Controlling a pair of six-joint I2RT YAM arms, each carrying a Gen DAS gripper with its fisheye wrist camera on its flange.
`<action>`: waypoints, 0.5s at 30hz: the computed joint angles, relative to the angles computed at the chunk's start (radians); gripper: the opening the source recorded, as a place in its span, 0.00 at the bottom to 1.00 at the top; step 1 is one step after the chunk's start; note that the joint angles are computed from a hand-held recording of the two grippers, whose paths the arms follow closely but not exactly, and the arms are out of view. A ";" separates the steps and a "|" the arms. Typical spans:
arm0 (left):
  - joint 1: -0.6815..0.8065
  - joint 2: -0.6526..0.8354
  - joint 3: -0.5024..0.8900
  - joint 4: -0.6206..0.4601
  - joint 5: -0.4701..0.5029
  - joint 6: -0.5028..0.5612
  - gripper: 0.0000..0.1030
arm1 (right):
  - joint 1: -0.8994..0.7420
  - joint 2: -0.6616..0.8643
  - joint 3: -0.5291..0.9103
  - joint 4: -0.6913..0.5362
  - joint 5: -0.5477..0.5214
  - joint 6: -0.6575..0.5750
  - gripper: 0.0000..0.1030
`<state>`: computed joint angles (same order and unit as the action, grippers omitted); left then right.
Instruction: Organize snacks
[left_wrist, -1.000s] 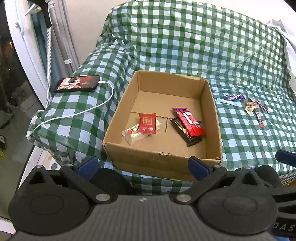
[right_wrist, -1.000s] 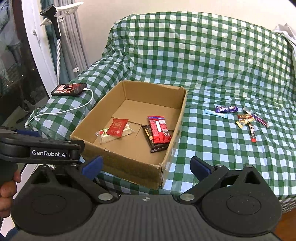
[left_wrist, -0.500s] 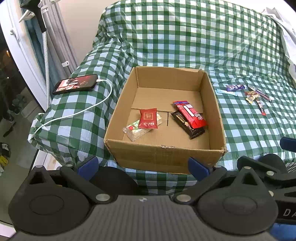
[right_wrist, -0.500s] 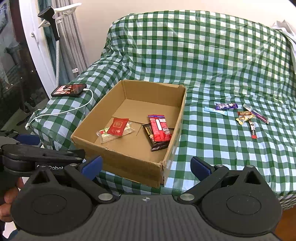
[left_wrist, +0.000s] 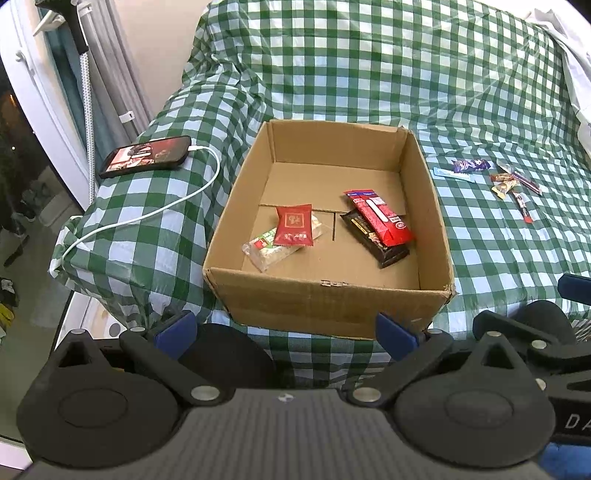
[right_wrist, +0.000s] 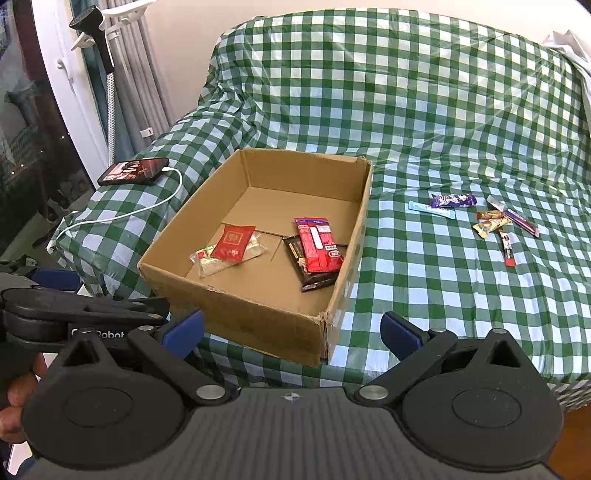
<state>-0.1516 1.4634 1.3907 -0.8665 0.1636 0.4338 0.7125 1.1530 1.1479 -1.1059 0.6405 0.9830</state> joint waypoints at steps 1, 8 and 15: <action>-0.002 0.002 0.000 -0.002 -0.003 0.000 1.00 | -0.001 -0.002 -0.004 0.001 -0.003 0.001 0.98; -0.012 0.007 -0.001 -0.003 -0.015 -0.002 1.00 | -0.026 -0.014 -0.025 0.016 -0.029 0.003 0.99; -0.026 0.024 0.007 -0.012 -0.032 -0.005 1.00 | -0.054 -0.021 -0.045 0.034 -0.064 -0.007 0.99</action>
<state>-0.1776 1.4878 1.3976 -0.8790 0.1312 0.4287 0.6587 1.1321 1.1024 -1.0721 0.5769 0.9759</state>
